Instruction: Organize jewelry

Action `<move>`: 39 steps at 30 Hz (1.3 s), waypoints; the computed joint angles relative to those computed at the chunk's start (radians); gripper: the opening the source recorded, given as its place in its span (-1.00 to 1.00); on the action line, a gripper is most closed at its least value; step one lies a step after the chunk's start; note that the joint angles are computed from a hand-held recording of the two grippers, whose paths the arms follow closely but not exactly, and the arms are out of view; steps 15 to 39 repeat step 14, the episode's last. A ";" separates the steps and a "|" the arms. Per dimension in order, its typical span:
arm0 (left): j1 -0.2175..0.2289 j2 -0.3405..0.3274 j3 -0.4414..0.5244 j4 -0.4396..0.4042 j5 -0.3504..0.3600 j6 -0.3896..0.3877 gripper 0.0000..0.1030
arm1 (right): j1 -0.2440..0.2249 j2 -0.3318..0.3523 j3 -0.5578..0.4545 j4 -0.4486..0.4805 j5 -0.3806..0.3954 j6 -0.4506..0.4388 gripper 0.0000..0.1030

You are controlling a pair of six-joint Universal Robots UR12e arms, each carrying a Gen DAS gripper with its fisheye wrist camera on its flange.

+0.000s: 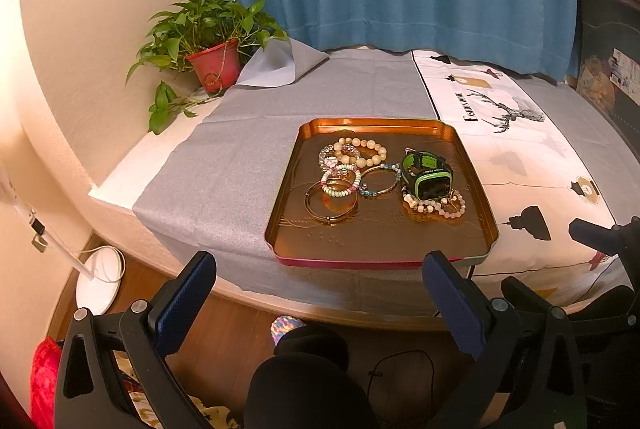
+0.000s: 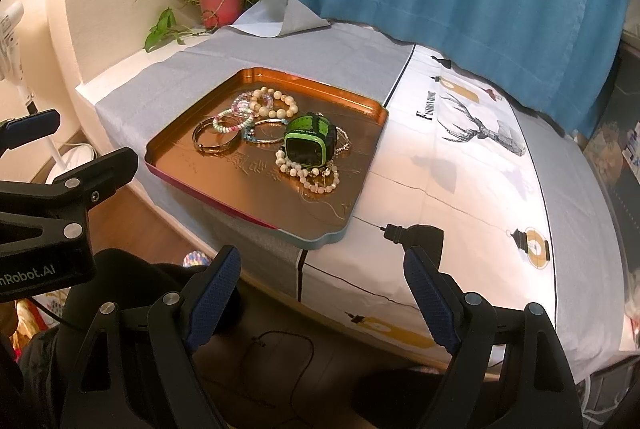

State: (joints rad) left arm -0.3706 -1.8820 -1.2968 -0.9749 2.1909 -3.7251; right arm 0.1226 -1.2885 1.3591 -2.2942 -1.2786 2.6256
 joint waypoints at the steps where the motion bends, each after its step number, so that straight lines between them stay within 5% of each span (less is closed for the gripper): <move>1: 0.000 -0.001 0.000 0.001 0.000 0.002 1.00 | 0.000 0.000 0.001 -0.002 0.000 0.000 0.63; 39: 0.001 0.002 0.002 -0.012 0.004 -0.002 1.00 | 0.005 0.010 -0.027 0.004 -0.003 0.013 0.63</move>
